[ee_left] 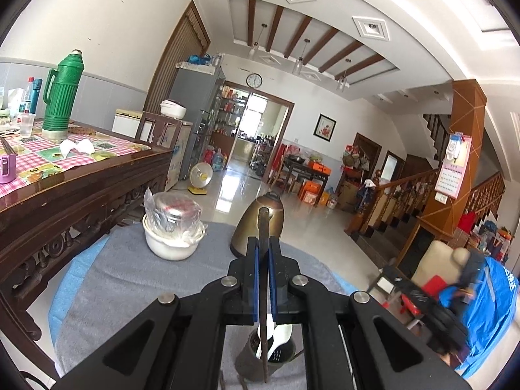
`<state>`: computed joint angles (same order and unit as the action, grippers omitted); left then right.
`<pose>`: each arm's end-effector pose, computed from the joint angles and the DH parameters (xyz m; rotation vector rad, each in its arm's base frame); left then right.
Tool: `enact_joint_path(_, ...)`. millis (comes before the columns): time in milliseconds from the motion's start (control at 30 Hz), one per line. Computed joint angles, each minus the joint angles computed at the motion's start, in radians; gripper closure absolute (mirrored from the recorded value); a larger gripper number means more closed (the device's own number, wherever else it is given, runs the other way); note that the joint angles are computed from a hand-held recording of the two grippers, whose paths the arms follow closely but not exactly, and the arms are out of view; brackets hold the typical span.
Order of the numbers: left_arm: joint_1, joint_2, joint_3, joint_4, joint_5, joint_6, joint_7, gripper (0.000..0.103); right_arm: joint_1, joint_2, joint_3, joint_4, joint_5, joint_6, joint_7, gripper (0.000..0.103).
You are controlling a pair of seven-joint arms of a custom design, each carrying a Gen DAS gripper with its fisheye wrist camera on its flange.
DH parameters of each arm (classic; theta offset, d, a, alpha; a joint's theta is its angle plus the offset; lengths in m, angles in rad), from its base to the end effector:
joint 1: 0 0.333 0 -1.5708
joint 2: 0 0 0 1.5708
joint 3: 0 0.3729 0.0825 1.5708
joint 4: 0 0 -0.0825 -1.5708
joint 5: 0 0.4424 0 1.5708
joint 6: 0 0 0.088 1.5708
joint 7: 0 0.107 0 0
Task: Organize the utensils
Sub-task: 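Lower the chopstick into the cup with the left tool while the right tool brings chopsticks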
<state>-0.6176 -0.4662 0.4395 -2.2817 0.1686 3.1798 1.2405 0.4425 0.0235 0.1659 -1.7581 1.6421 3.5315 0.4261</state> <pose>0.4941 -0.0501 0.7159 -1.5565 1.4264 -1.4791 0.5654 0.2438 0.6695 -1.1649 1.4312 -0.6716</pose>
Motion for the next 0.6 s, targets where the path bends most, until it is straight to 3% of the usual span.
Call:
enact_joint_path(33, 0.004, 0.008, -0.003, 0.005, -0.002, 0.011, -0.004, 0.098, 0.005, -0.016, 0.001, -0.039, -0.137, 0.002, 0.129, 0.097)
enact_joint_path(100, 0.049, 0.035, -0.042, 0.016, 0.004, 0.036, -0.035, 0.098, 0.022, -0.021, 0.011, -0.056, -0.283, 0.055, 0.242, 0.097)
enact_joint_path(267, 0.125, 0.104, -0.095, 0.051, 0.044, 0.074, -0.127, 0.098, 0.051, -0.009, 0.022, -0.046, -0.425, 0.122, 0.34, 0.097)
enact_joint_path(333, 0.151, 0.128, -0.115, 0.064, 0.065, 0.078, -0.162, 0.098, 0.061, 0.02, 0.024, -0.006, -0.418, 0.136, 0.308, 0.097)
enact_joint_path(467, 0.377, 0.186, -0.308, 0.077, 0.134, 0.09, -0.258, 0.098, 0.093, 0.087, 0.035, 0.09, -0.288, 0.158, 0.105, 0.097)
enact_joint_path(500, 0.402, 0.191, -0.33, 0.077, 0.149, 0.089, -0.274, 0.098, 0.096, 0.101, 0.037, 0.111, -0.243, 0.154, 0.045, 0.097)
enact_joint_path(533, 0.392, 0.199, -0.321, 0.075, 0.163, 0.085, -0.283, 0.098, 0.098, 0.106, 0.042, 0.125, -0.199, 0.154, -0.005, 0.097)
enact_joint_path(600, 0.311, 0.207, -0.251, 0.07, 0.177, 0.064, -0.273, 0.098, 0.092, 0.121, 0.053, 0.156, -0.099, 0.14, -0.113, 0.097)
